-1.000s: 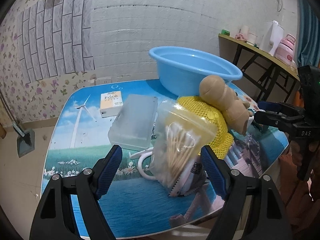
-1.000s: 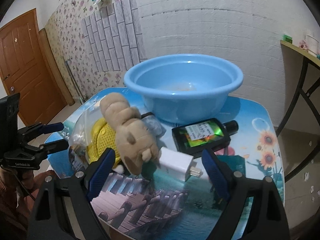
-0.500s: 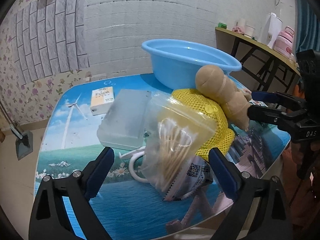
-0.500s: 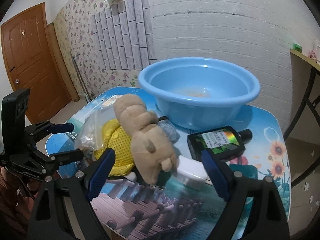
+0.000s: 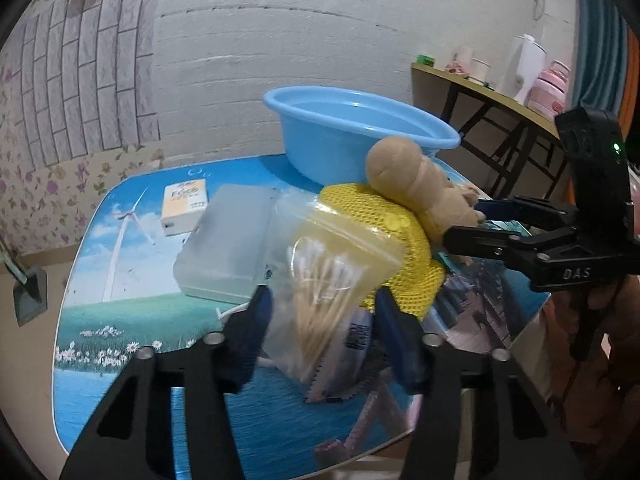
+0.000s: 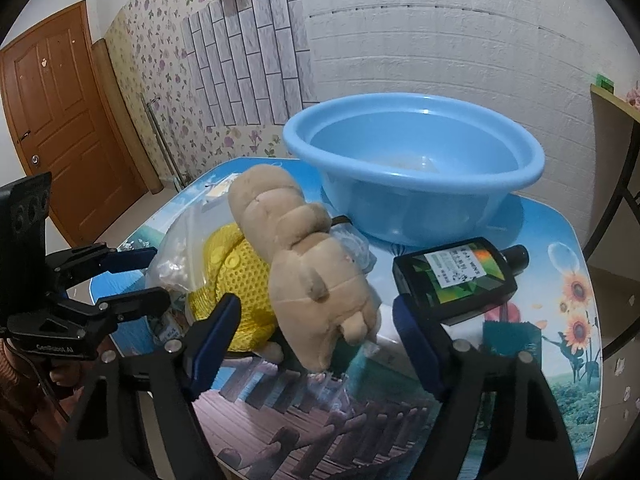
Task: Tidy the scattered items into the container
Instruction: 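Grasp the cotton-swab zip bag with the left tool while the right tool grasps the beige plush toy, then carry the swab bag and plush toy over the blue basin and release both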
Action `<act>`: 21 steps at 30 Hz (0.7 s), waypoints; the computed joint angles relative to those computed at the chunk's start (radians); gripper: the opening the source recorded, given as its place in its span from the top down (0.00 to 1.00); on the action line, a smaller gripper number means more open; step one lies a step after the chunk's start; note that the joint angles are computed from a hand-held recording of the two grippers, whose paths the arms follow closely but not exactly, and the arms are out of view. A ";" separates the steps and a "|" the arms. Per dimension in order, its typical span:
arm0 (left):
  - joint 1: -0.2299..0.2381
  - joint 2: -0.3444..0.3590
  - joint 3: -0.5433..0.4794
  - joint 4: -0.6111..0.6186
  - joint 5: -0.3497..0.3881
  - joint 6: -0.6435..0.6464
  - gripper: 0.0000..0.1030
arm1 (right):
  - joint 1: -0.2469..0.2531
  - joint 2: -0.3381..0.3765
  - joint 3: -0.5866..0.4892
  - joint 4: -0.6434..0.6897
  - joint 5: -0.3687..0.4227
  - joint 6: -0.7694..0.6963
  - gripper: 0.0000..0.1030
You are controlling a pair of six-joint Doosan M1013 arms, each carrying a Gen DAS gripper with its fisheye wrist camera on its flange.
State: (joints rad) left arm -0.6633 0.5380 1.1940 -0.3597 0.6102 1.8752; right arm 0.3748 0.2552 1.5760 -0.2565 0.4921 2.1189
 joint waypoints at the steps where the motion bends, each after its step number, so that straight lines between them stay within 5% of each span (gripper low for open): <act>1: 0.001 0.000 0.000 -0.015 0.002 0.019 0.60 | 0.000 0.000 0.000 0.004 -0.003 -0.007 0.28; 4: 0.003 0.000 0.000 -0.046 0.006 0.051 0.67 | 0.000 0.001 -0.001 0.026 0.001 -0.034 0.40; 10: 0.008 0.006 -0.013 -0.051 0.026 0.035 0.69 | -0.004 0.003 -0.002 0.034 0.004 -0.035 0.44; 15: -0.002 0.029 -0.051 0.059 0.065 -0.052 0.40 | 0.000 0.011 -0.014 0.008 0.016 -0.015 0.43; 19: 0.001 0.047 -0.074 0.035 0.095 -0.042 0.40 | 0.006 0.024 -0.028 -0.024 0.032 -0.007 0.43; 21: 0.008 0.050 -0.077 -0.015 0.105 -0.018 0.53 | 0.005 0.023 -0.026 -0.023 0.026 -0.007 0.50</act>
State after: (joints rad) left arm -0.6556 0.5876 1.1173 -0.3747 0.7150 1.8574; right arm 0.3793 0.2787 1.5503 -0.2799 0.5186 2.1120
